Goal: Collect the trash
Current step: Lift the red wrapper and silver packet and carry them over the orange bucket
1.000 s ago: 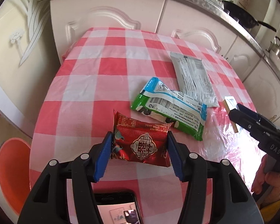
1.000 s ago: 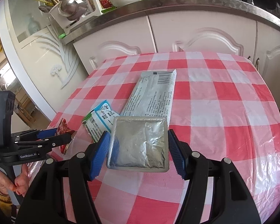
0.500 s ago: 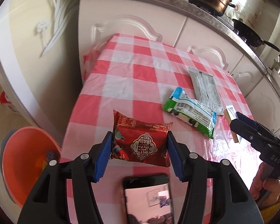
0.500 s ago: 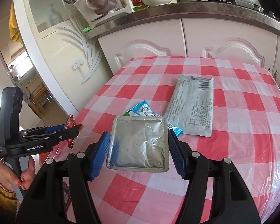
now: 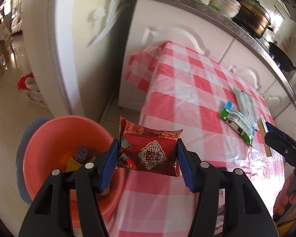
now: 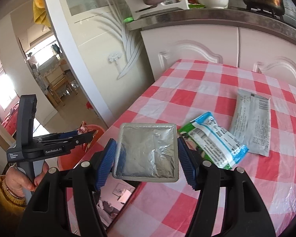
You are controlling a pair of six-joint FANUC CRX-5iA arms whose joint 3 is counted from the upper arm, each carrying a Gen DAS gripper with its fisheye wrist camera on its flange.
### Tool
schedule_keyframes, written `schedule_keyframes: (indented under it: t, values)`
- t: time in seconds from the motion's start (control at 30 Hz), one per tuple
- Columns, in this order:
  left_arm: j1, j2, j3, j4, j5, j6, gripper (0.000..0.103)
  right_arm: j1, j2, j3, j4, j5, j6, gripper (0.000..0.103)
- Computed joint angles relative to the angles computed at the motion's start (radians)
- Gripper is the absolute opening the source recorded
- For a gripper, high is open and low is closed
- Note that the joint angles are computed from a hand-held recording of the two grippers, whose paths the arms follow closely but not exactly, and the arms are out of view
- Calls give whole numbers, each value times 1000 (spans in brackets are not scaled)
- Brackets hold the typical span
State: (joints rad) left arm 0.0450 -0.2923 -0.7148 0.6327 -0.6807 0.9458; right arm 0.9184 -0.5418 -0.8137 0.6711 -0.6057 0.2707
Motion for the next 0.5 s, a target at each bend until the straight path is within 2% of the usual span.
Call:
schedule_keyframes:
  t: [0.33, 0.5]
  values:
    - [191, -39, -60, 5, -18, -24, 58, 43, 196, 179, -174, 81, 218, 63]
    - [269, -36, -83, 12, -25, -44, 58, 66, 296, 289, -273, 79, 357, 63]
